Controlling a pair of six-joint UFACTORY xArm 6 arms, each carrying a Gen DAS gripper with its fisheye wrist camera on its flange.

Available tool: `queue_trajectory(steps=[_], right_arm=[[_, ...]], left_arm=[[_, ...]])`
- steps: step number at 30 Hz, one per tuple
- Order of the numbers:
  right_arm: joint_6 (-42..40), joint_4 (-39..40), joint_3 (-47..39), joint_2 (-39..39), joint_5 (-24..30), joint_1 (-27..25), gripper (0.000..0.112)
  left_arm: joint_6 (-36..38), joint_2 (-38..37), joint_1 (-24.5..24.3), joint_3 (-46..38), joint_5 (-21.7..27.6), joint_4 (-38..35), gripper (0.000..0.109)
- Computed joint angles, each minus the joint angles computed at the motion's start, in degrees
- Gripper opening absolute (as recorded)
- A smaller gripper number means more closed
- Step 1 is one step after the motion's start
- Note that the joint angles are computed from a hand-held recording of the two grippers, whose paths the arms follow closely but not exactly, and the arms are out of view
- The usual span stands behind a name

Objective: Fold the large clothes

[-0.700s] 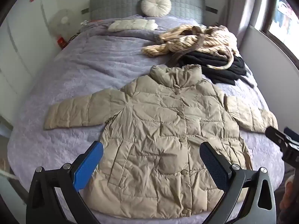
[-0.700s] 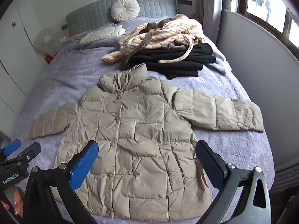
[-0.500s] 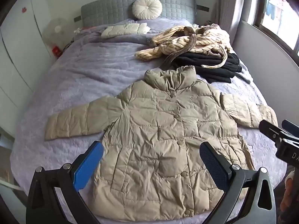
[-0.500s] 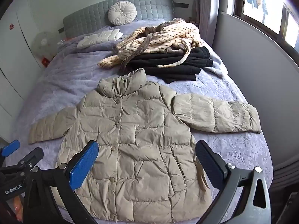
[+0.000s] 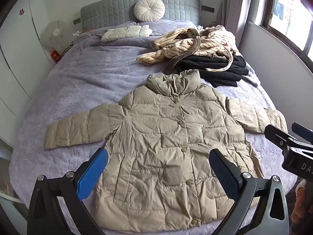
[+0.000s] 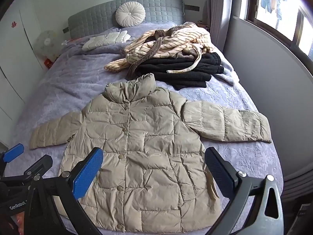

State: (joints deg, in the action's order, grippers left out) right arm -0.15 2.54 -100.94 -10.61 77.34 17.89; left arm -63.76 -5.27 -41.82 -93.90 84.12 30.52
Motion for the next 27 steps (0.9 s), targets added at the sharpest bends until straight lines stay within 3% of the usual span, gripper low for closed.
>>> queue_trajectory(steps=[27], right_arm=[[1.98,-2.03,4.17,-2.65,-1.32,3.13,0.103]], left_arm=[[-2.01,-1.51,0.32,0.39,3.28,-0.52,0.103]])
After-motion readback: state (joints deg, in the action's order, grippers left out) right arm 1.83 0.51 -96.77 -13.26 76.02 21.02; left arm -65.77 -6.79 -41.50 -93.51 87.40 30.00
